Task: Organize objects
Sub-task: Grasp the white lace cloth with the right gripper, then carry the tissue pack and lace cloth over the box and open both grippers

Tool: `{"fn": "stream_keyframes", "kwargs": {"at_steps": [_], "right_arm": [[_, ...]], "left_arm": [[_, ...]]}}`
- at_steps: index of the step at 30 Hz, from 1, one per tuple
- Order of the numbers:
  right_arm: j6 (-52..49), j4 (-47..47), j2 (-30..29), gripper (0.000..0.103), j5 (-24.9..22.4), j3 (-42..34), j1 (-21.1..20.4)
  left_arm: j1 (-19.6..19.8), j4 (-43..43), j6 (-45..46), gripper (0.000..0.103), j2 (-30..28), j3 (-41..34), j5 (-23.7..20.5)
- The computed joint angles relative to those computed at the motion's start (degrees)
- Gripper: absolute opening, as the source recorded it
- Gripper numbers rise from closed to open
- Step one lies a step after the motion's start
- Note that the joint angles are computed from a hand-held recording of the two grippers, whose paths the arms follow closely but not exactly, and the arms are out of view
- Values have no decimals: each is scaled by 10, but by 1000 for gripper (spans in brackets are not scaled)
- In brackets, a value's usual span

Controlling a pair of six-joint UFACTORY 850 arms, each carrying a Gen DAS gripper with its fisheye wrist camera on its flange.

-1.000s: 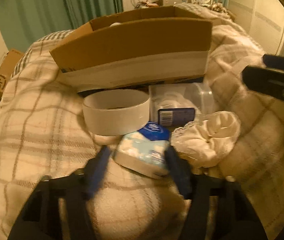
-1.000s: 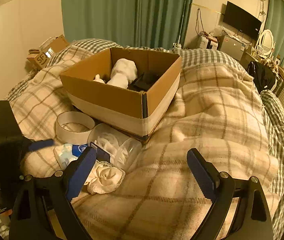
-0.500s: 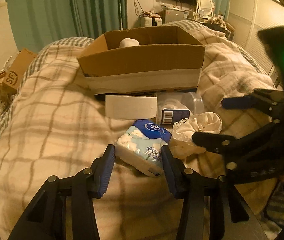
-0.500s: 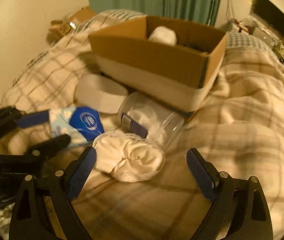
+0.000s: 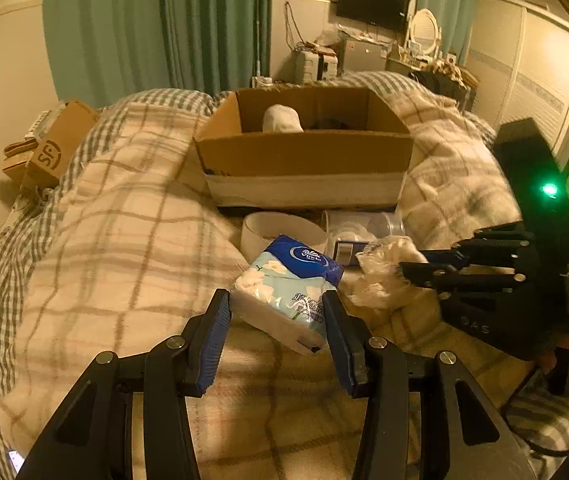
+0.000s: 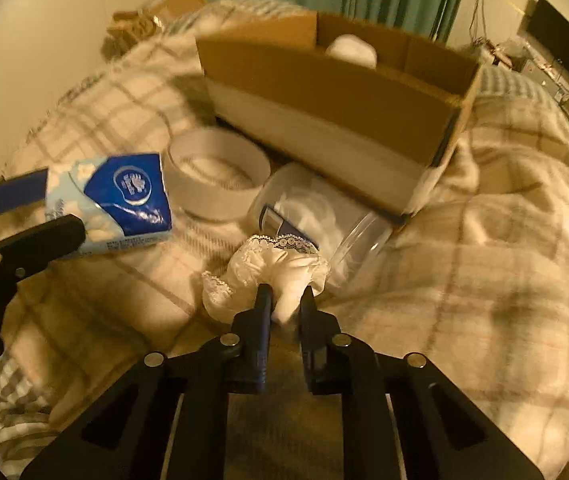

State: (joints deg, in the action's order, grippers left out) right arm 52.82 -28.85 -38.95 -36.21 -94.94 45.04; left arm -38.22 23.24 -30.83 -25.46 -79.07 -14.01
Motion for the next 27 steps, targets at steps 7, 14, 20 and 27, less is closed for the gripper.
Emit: {"fn": "stream_keyframes", "kwargs": {"at_steps": [7,14,20,27], "right_arm": [[95,-114,60,11,4,34,18],[118,-203,74,11,-26,-23,22],[84,-224,54,11,-44,-104,1],[11,-191,-10,11,-66,-220,-34]], "left_arm": [[-6,98,-107,48,21,-7,0],[-8,135,-131,48,-6,-93,-14],[-9,185,-156,48,-60,-200,-41],[-3,121,-73,48,-161,-358,-76]]}}
